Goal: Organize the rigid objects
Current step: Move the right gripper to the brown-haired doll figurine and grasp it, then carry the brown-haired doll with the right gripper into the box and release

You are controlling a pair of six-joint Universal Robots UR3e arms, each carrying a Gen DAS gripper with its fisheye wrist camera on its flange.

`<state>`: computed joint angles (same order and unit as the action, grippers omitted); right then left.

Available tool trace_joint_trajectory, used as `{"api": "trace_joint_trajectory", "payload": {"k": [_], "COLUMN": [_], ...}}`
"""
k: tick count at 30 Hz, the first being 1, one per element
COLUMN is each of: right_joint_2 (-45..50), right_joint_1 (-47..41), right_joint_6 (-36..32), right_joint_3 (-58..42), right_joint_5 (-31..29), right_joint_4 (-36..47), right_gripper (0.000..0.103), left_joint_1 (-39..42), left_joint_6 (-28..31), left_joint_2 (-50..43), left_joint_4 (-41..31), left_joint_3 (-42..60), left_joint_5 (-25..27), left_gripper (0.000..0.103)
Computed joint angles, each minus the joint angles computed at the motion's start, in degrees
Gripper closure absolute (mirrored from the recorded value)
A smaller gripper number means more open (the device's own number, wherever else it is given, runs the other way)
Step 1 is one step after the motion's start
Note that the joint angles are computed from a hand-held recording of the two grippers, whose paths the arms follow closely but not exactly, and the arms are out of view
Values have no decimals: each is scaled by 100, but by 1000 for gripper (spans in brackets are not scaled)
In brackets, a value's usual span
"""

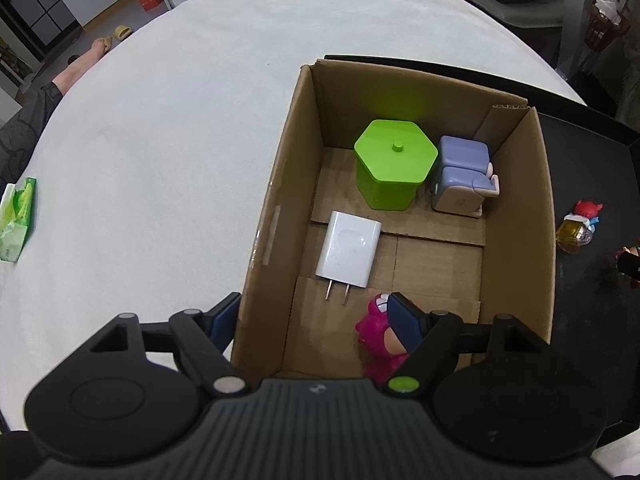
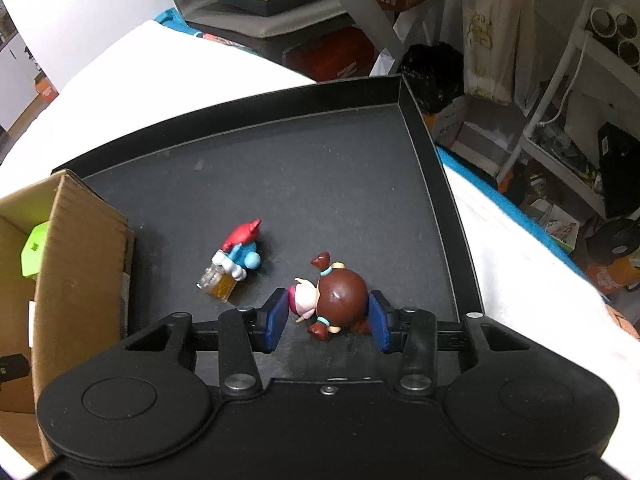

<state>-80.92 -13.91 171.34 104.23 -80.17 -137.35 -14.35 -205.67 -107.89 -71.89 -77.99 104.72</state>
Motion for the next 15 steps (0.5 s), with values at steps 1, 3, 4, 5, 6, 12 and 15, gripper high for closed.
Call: {"api": "trace_joint_trajectory", "payload": {"k": [1, 3, 4, 5, 6, 12, 15], "right_joint_2": [-21, -105, -162, -213, -261, -486, -507], "right_joint_1": [12, 43, 64, 86, 101, 248, 352], "right_joint_6": [6, 29, 45, 57, 61, 101, 131], "right_joint_3": [-23, -63, -71, -88, -102, -265, -409], "right_joint_5": [-4, -2, -1, -5, 1, 56, 44], "right_joint_4": [22, 97, 119, 146, 177, 347, 404], "right_gripper": [61, 61, 61, 61, 61, 61, 61], "left_joint_1": [13, 34, 42, 61, 84, 252, 322], "left_joint_6": [7, 24, 28, 39, 53, 128, 223], "left_joint_2": [33, 95, 129, 171, 212, 557, 703], "left_joint_4": [26, 68, 86, 115, 156, 444, 594], "left_joint_3": [-32, -89, -120, -163, -215, -629, -820], "left_joint_5": [-28, -64, -82, -105, -124, -230, -255], "left_gripper": [26, 26, 26, 26, 26, 26, 26]}}
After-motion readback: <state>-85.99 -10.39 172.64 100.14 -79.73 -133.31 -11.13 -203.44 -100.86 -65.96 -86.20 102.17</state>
